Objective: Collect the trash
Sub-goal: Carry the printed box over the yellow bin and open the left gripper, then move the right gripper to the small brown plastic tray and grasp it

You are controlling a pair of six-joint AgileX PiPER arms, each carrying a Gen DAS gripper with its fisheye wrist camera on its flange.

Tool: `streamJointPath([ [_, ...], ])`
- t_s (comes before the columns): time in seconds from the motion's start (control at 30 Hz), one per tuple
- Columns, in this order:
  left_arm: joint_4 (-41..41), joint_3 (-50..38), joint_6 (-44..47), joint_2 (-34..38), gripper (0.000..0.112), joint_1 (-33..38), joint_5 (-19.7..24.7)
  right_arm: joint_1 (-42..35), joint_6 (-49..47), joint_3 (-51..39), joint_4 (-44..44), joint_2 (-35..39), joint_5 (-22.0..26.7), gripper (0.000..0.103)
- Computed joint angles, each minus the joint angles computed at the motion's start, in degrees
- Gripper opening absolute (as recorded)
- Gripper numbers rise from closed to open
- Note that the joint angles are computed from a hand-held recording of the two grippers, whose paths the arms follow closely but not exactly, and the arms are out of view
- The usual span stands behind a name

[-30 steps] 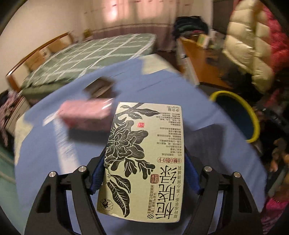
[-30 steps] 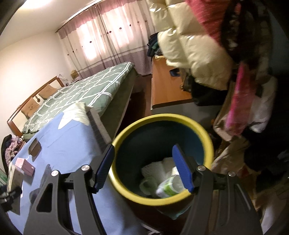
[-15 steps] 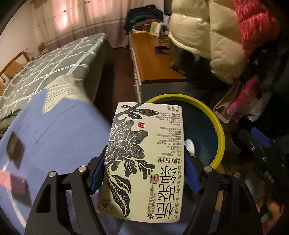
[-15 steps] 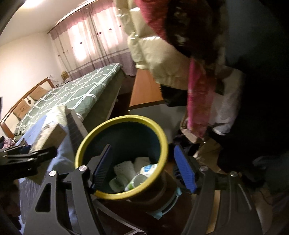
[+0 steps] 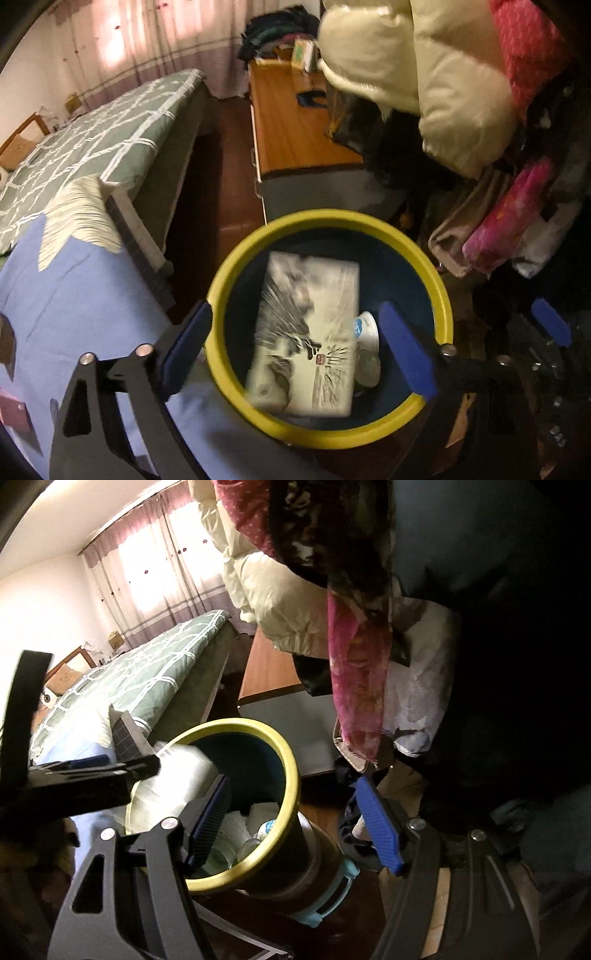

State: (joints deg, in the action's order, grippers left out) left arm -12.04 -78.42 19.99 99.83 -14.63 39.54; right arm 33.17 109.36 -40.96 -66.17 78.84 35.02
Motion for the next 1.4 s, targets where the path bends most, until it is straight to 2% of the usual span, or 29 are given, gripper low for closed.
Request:
streamJointPath([
  [0.07, -0.6, 3.2, 1.3, -3.8, 0.091, 1.7, -1.5, 0.6, -0.3, -0.5, 0.1, 0.4, 0.1, 0.067],
  [0.17, -5.7, 8.8, 6.9, -10.9, 0.095, 6.7, -3.5, 2.0, -0.8, -1.7, 0.4, 1.4, 0.2, 0.067],
  [0.3, -16.4, 14.1, 18.0, -19.1, 0.097, 18.1, -2.1, 5.1, -1.8, -4.1, 1.0, 3.1, 1.0, 0.067],
  [0.4, -26.1, 17.4, 28.4, -23.6, 0.098, 31.1, 1.4, 7.6, -3.5, -6.8, 1.9, 4.8, 2.2, 0.067],
  [0.53, -36.3, 18.9, 41.4, -25.0, 0.098, 50.7, 6.9, 11.4, -5.8, -11.2, 3.3, 7.6, 4.6, 0.067],
  [0.7, -42.3, 14.8, 50.9, -18.7, 0.098, 69.0, 8.8, 15.6, -10.1, -18.7, 5.4, 12.3, 6.6, 0.067],
  [0.77, -43.5, 11.6, 51.7, -14.4, 0.098, 74.1, 9.6, 17.3, -12.2, -22.3, 6.4, 14.8, 7.2, 0.068],
  [0.87, -45.2, 7.6, 53.2, -8.7, 0.098, 79.4, 7.2, 19.1, -16.6, -28.6, 9.0, 18.9, 7.4, 0.068],
  [1.03, -45.7, 1.6, 52.4, -0.4, 0.098, 84.6, 2.7, 21.9, -27.6, -42.8, 15.1, 27.5, 7.7, 0.068],
  [1.2, -44.9, -2.6, 49.3, 4.3, 0.098, 87.5, 2.5, 22.4, -43.1, -59.4, 25.9, 36.9, 7.3, 0.068],
  [1.27, -44.2, -4.1, 48.2, 5.5, 0.098, 88.2, 3.5, 22.8, -49.6, -67.8, 29.9, 41.7, 9.0, 0.068],
  [1.33, -45.2, -3.1, 48.8, 5.0, 0.098, 88.6, 2.6, 22.7, -56.1, -76.5, 34.5, 46.5, 11.0, 0.068],
  [1.4, -46.4, -1.5, 49.3, 3.8, 0.098, 88.6, 1.1, 22.6, -62.0, -88.0, 37.8, 52.8, 15.4, 0.068],
])
